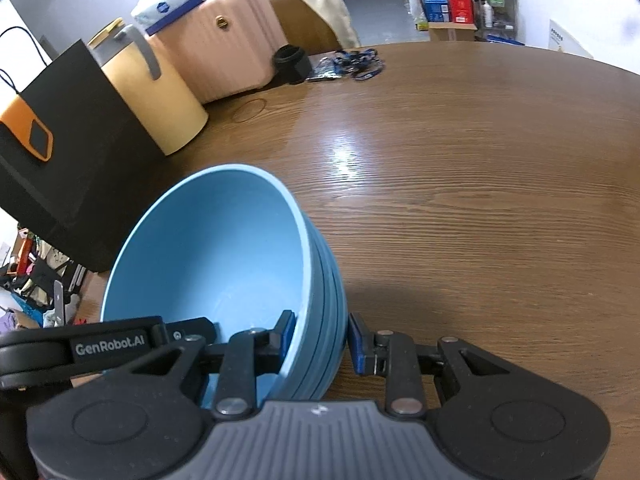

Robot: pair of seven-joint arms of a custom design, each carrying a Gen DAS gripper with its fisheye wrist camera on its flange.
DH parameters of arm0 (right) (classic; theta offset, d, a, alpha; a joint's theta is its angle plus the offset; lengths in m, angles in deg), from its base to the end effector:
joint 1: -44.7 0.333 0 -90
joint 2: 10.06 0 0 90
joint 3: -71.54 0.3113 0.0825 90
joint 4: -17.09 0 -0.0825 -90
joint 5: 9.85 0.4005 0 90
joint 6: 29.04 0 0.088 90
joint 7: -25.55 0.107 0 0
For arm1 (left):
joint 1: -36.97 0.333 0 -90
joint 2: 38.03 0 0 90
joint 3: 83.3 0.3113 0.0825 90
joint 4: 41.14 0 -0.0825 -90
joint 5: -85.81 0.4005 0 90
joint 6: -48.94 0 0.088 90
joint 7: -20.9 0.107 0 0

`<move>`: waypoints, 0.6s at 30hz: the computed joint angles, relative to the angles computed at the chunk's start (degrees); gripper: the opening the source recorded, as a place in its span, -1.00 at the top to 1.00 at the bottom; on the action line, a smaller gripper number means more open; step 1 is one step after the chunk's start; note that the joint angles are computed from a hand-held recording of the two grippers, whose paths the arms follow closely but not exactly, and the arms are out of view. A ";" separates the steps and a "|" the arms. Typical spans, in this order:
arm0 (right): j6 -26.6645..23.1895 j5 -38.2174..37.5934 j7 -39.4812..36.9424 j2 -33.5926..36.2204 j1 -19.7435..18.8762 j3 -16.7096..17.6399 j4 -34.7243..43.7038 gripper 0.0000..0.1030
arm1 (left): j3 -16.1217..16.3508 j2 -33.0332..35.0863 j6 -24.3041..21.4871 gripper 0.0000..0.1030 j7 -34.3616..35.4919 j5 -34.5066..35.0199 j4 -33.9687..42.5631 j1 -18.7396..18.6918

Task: Organize plates and bowls
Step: 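Lift the bowl stack with both tools and carry it over the cream plate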

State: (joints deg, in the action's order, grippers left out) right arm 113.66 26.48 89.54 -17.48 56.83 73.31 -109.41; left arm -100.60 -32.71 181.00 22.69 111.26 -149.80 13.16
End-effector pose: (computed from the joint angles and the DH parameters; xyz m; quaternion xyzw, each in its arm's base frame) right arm 0.5391 0.1307 0.4661 -0.7567 0.5786 -0.0046 0.3043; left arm 0.4817 -0.4024 0.4777 -0.8559 0.4619 -0.2054 0.1090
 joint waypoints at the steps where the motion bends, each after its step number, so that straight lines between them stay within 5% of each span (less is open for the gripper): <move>1: 0.14 0.15 0.12 0.23 0.19 0.18 0.16 0.47 | 0.15 -0.41 0.11 0.30 0.29 -0.15 -0.51 0.21; 18: 2.64 -1.83 7.86 4.42 3.61 2.52 2.53 0.48 | 1.70 -3.10 3.53 0.30 9.31 -5.03 -6.38 4.26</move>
State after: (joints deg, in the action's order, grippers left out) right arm 116.30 24.65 97.40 -13.06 60.45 75.82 -106.88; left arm -98.90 -35.81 184.53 32.01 106.23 -156.18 17.42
